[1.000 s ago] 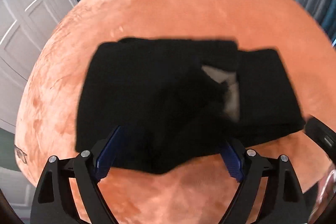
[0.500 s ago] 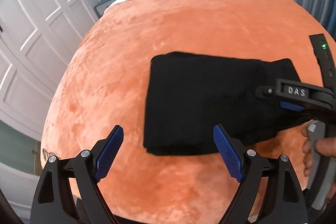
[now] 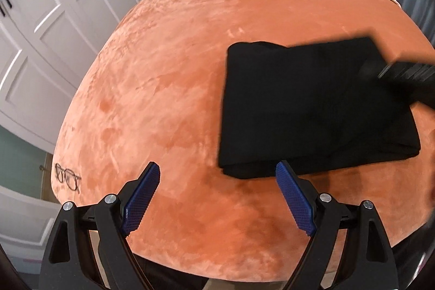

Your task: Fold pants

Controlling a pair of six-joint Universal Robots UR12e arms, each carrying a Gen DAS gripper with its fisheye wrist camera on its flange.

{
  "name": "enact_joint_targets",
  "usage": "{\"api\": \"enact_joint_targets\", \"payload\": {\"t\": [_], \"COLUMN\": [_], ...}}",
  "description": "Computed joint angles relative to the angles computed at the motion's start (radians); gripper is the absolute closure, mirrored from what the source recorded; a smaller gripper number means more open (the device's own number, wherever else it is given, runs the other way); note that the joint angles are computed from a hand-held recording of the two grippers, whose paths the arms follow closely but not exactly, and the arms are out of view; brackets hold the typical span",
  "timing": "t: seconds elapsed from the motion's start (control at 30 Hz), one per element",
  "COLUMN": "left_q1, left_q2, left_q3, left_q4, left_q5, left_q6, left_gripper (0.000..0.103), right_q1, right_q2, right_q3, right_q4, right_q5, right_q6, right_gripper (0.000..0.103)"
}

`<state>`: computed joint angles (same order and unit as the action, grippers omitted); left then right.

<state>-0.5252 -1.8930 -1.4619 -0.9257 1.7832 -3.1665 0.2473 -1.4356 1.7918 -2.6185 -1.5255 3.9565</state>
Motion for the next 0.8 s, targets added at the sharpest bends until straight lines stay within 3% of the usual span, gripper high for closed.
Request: {"api": "enact_joint_targets", "payload": {"t": [0.13,0.17,0.23,0.27,0.3,0.33,0.37,0.43,0.5,0.63,0.73,0.8], "left_q1": [0.009,0.01,0.014,0.016,0.016,0.015,0.013,0.007,0.002,-0.008,-0.014,-0.018], "left_q2": [0.001,0.001,-0.001,-0.002,-0.004,-0.007,-0.01,-0.009,-0.008,-0.018,-0.023,-0.026], "left_q3": [-0.004,-0.004,-0.004,-0.002,0.0,0.004,0.009,0.009,0.008,0.021,0.028,0.034], "left_q4": [-0.008,-0.012,-0.022,-0.029,-0.035,-0.044,-0.055,-0.048,-0.037,-0.039,-0.038,-0.044], "left_q5": [0.028,0.032,0.03,0.025,0.02,0.013,0.01,0.019,0.022,0.024,0.014,0.01], "left_q6": [-0.013,-0.017,-0.03,-0.036,-0.038,-0.038,-0.034,-0.025,-0.013,0.0,0.002,0.005], "left_gripper": [0.018,0.018,0.018,0.018,0.018,0.018,0.018,0.018,0.018,0.018,0.018,0.018], "right_q1": [0.007,0.01,0.012,0.003,-0.022,-0.053,-0.067,-0.073,-0.067,-0.038,-0.037,-0.035], "right_q2": [-0.073,-0.087,-0.107,-0.107,-0.104,-0.106,-0.12,-0.149,-0.165,-0.18,-0.171,-0.146], "right_q3": [0.013,0.019,0.04,0.048,0.09,0.139,0.184,0.234,0.239,0.228,0.212,0.173], "right_q4": [-0.036,-0.009,0.138,0.206,0.24,0.232,0.182,0.055,0.037,0.008,-0.044,-0.042], "right_q5": [-0.126,-0.169,-0.285,-0.28,-0.234,-0.145,-0.099,-0.089,-0.121,-0.228,-0.195,-0.161], "right_q6": [-0.048,-0.049,-0.068,-0.056,-0.017,0.015,0.07,0.141,0.165,0.152,0.111,0.029], "right_gripper": [0.089,0.088,0.087,0.086,0.086,0.078,0.077,0.072,0.07,0.07,0.071,0.071]}}
